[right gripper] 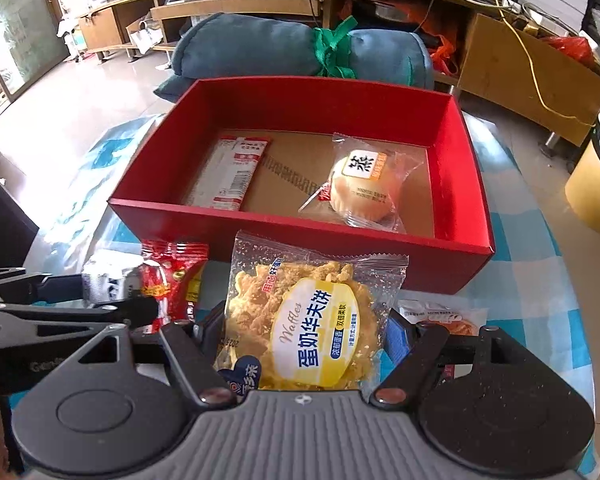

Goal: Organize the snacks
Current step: 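Lift both held packets and carry them over the red box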

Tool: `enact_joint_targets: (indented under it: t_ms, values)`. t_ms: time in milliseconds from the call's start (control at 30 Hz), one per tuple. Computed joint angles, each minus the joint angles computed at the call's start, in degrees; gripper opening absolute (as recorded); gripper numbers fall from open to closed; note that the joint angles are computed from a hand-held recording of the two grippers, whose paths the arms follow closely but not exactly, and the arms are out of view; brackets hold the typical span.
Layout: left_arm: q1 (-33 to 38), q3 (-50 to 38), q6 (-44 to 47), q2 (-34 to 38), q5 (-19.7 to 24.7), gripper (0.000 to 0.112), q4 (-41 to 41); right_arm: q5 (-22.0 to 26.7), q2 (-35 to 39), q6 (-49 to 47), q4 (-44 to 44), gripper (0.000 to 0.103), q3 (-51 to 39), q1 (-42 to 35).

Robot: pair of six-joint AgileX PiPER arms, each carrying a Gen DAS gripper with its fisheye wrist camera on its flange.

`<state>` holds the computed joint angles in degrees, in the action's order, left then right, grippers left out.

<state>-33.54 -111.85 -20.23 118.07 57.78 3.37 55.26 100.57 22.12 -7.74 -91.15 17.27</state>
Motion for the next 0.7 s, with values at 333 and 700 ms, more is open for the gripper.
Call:
enact_joint_targets:
  t_ms: [333, 700]
  values:
    - [-0.1, 0.0, 0.1, -0.4, -0.3, 0.066, 0.4, -0.6, -1.4, -0.6, 0.7, 0.07, 0.5, 0.2]
    - [-0.5, -2.2, -0.3, 0.1, -0.2, 0.066, 1.1, -1.3, -2.3, 0.0, 0.8, 0.07, 0.1, -0.4]
